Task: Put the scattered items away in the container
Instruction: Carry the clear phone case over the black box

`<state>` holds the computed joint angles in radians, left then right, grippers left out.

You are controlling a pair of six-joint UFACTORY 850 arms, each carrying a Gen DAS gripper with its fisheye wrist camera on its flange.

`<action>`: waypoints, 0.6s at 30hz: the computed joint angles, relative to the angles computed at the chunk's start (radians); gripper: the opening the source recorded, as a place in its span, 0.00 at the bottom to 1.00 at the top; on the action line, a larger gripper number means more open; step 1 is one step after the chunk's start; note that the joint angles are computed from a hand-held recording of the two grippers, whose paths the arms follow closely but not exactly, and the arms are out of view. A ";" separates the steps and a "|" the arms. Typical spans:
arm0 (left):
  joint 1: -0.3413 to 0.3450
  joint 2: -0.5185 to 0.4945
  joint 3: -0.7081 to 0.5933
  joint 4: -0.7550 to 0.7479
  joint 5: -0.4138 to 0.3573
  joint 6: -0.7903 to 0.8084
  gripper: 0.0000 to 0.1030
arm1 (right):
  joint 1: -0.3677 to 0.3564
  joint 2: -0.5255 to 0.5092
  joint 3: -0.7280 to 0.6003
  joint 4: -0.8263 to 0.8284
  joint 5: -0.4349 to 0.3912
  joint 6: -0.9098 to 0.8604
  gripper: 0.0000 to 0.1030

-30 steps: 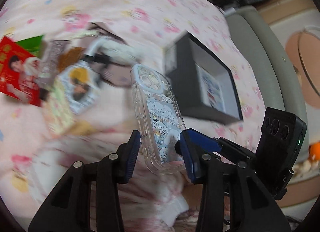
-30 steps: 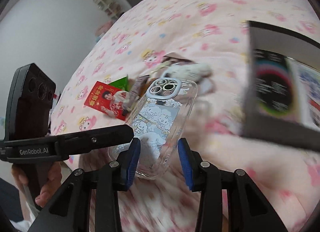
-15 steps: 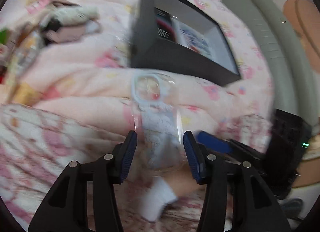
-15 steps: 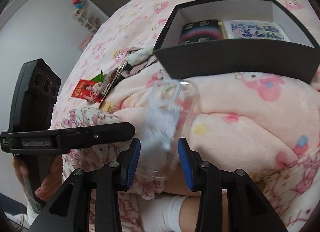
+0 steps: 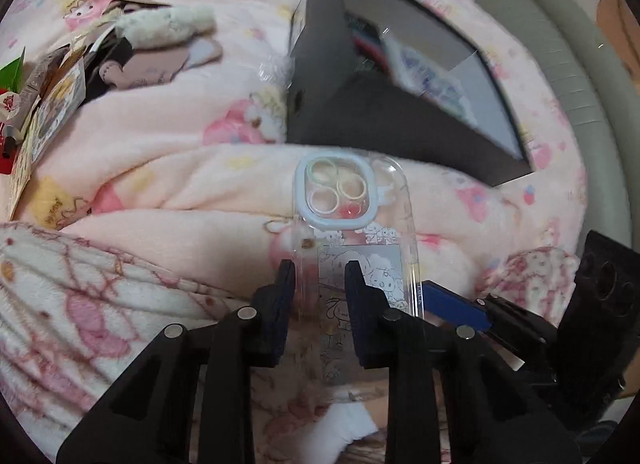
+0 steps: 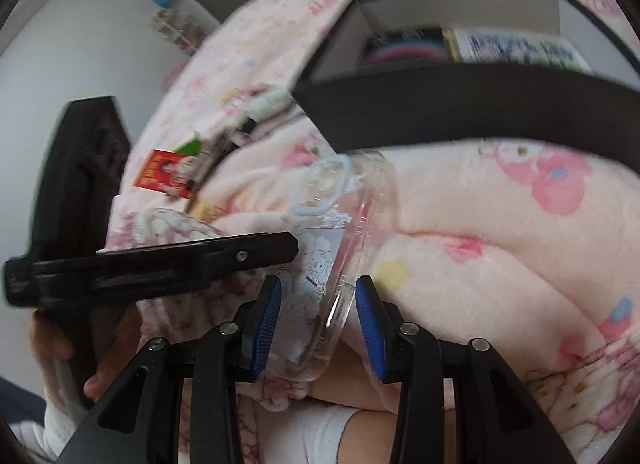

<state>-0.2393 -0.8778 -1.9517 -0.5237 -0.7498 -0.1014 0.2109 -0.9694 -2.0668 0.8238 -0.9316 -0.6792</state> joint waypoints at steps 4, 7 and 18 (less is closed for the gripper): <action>0.007 0.037 0.023 -0.131 0.009 0.119 0.23 | -0.025 0.043 0.035 0.062 0.021 -0.056 0.33; -0.009 0.030 -0.015 -0.108 0.006 0.127 0.25 | -0.030 0.059 0.036 0.040 0.046 -0.071 0.33; -0.031 -0.147 -0.245 -0.008 -0.144 0.023 0.28 | -0.032 -0.002 -0.021 -0.135 0.042 0.145 0.33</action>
